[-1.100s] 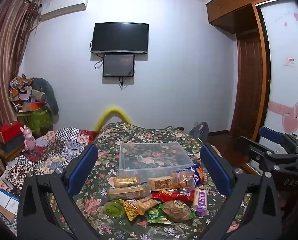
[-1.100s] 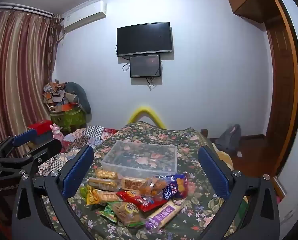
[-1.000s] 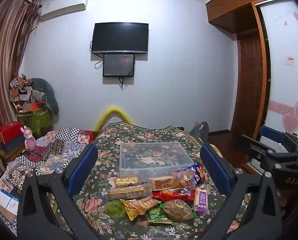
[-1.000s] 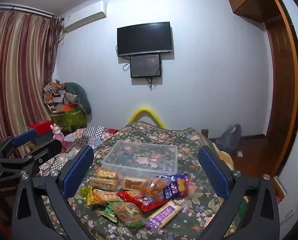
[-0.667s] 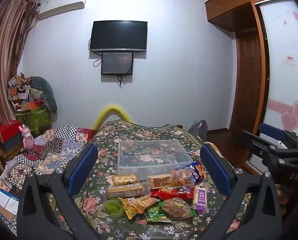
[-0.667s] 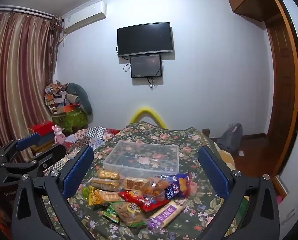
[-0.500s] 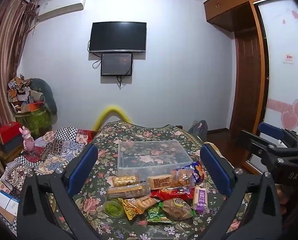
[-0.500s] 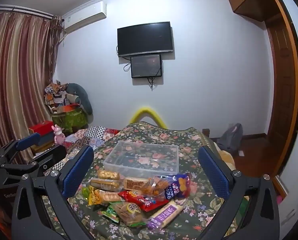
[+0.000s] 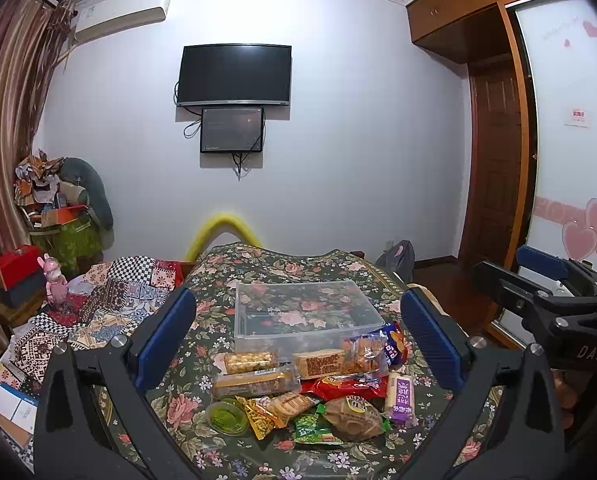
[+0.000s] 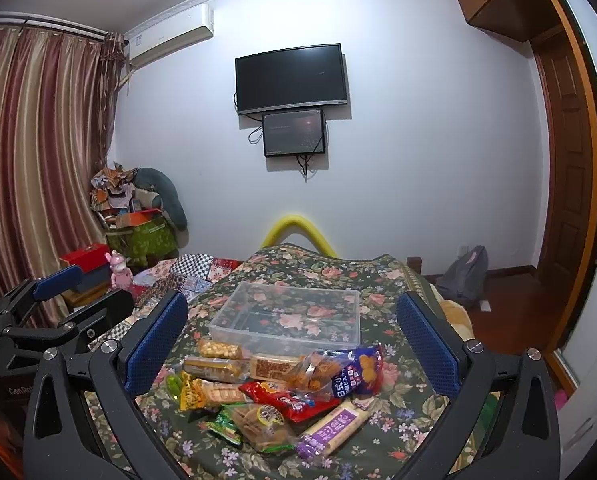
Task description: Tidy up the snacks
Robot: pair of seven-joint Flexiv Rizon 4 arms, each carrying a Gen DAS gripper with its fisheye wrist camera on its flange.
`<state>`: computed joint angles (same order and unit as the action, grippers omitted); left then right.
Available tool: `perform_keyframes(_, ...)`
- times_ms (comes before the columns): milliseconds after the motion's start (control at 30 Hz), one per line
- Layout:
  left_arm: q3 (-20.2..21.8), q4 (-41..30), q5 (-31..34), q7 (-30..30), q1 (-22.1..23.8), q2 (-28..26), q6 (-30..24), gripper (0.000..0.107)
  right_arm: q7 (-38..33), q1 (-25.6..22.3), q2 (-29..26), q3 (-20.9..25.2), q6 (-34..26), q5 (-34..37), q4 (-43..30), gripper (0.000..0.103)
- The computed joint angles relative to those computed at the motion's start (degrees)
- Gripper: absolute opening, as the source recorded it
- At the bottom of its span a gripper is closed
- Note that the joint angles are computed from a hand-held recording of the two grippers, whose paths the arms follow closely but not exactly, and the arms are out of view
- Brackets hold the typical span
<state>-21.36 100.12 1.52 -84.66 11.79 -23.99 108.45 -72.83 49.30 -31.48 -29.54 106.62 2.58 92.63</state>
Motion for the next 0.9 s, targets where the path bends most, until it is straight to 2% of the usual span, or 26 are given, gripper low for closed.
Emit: perform_keyframes(900,-0.08,0.13,-0.63,0.09,-0.12,-0.13,-0.44,0.103,-0.56,-1.19,0.32,1.72,0.04,-0.49,0.02,0.103)
